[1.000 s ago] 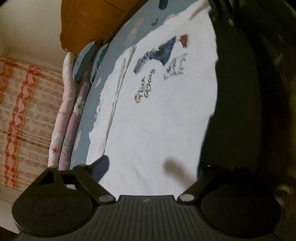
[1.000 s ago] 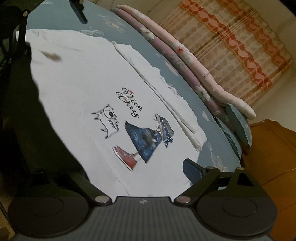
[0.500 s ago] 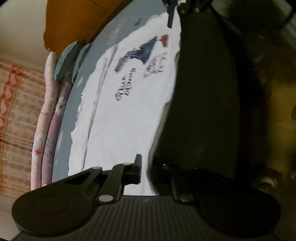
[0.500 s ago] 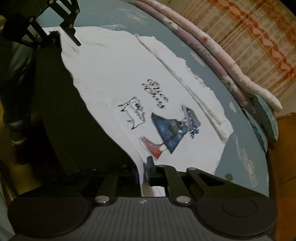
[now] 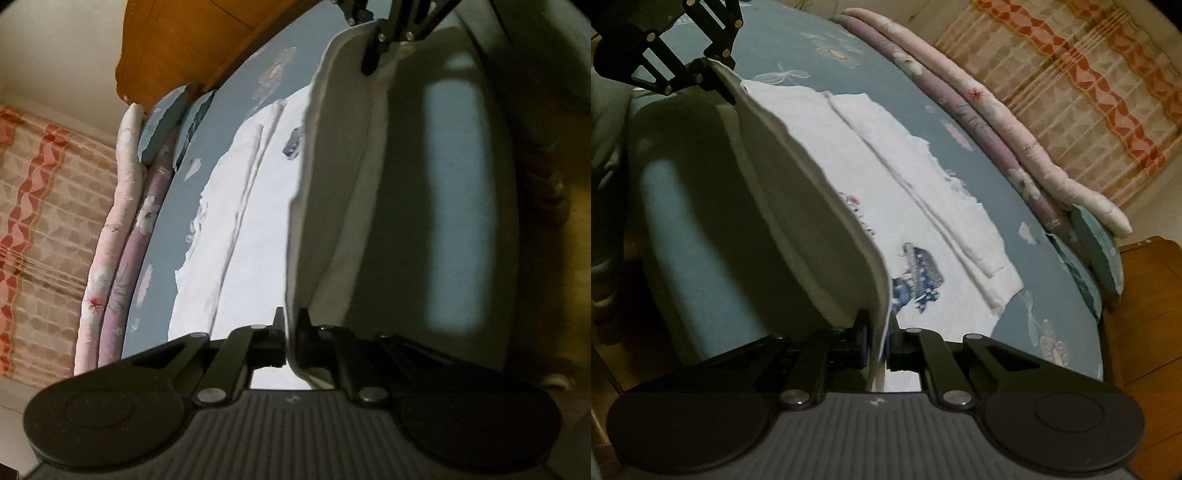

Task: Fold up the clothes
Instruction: 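Close both grippers on the long side edge of the white shirt, then lift the gripped edge with both grippers, fold it over, and open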

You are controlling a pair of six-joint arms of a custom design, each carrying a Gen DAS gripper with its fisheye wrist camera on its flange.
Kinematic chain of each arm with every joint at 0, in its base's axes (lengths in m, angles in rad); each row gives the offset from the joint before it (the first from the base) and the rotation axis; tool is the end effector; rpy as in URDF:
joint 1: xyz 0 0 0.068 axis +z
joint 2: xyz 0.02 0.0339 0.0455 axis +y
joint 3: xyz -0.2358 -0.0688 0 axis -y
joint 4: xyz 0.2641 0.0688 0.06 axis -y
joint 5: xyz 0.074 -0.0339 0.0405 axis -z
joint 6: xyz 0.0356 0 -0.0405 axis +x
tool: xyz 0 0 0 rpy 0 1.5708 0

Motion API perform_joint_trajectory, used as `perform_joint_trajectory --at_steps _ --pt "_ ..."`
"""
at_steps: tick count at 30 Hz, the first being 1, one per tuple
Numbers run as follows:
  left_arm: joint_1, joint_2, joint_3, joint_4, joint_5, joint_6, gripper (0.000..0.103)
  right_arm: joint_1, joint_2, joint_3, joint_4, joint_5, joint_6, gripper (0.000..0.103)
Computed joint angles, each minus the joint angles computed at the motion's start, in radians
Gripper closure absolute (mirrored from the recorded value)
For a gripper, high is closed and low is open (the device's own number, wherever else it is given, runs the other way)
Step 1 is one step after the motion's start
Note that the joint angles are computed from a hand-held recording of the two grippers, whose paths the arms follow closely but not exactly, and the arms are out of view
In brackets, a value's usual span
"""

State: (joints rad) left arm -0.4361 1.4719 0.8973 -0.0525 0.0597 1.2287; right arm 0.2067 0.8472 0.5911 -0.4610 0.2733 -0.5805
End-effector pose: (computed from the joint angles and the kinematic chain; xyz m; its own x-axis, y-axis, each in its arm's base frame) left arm 0.3070 -0.1454 0.1907 0.2600 0.9163 -0.3046 0.6572 0.0632 0.7511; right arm 0.2135 0.0350 0.2102 -0.5387 -0.6525 -0.5330 -0.3515 0.7490 -0.5617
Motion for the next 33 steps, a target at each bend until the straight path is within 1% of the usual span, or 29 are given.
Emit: perform_joint_trajectory --at_steps 4,8,12,16,23,28,33 --pt "-0.004 0.071 0.075 0.014 -0.014 -0.005 0.1 -0.045 0.071 0.034 0.07 -0.011 -0.032 0.094" --pt "-0.006 0.144 0.156 0.03 -0.03 -0.02 0.099 -0.1 0.184 0.1 0.15 -0.042 -0.066 0.094" --pt "-0.002 0.246 0.271 0.038 -0.041 -0.048 0.099 -0.144 0.313 0.178 0.241 -0.061 -0.101 0.094" --pt "0.003 0.368 0.418 0.031 -0.051 -0.075 0.098 -0.189 0.462 0.281 0.315 -0.085 -0.109 0.094" --pt "0.014 0.619 0.741 -0.018 -0.061 -0.112 0.098 -0.241 0.715 0.487 0.399 -0.101 -0.111 0.094" --pt "0.03 0.817 1.023 -0.107 -0.055 -0.149 0.098 -0.265 0.891 0.649 0.435 -0.108 -0.123 0.094" --pt "0.04 1.0 1.292 -0.2 -0.058 -0.158 0.098 -0.278 1.06 0.818 0.439 -0.108 -0.128 0.094"
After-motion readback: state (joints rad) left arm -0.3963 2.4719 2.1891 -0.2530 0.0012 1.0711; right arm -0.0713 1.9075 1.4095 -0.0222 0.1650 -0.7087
